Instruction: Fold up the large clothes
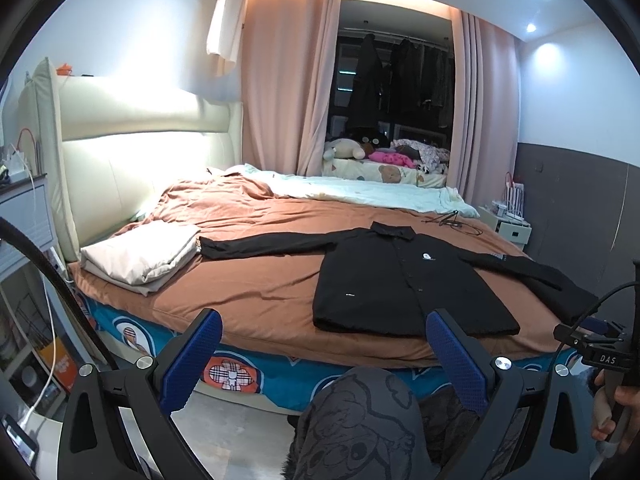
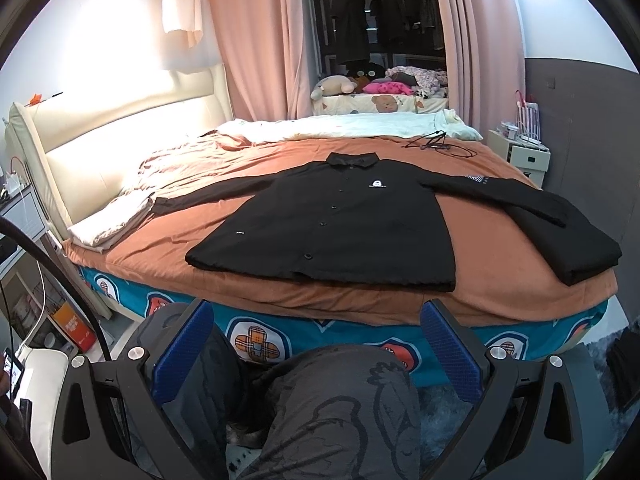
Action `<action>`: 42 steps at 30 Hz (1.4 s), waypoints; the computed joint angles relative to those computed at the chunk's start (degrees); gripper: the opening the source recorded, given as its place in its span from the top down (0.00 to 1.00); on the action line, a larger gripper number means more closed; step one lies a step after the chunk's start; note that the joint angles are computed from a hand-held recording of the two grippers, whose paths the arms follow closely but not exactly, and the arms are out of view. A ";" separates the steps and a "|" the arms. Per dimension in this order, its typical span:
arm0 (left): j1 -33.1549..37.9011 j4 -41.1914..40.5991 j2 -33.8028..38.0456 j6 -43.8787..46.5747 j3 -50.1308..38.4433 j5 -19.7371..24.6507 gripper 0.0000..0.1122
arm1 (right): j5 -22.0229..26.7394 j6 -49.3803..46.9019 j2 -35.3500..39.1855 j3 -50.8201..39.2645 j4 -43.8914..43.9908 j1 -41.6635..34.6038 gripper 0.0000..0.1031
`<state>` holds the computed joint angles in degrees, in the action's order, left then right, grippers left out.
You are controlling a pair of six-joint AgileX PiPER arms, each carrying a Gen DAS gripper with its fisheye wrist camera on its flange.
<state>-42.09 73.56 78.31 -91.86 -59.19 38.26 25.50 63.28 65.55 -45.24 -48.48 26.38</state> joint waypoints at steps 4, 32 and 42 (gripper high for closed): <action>-0.23 0.05 0.25 -0.22 -0.20 0.18 0.09 | 0.22 0.29 -0.04 -0.11 -0.27 0.17 0.00; 0.29 -0.91 -1.06 1.56 -0.56 -1.27 0.09 | -0.62 -1.90 -0.51 -0.15 0.68 -1.48 0.00; 5.92 -2.21 2.57 3.05 -4.28 -5.97 0.09 | -3.66 -7.56 5.12 -4.66 5.27 -5.45 0.00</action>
<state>-36.17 71.35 80.88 -88.81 -63.47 32.28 21.84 55.72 70.67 -49.89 -43.20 20.93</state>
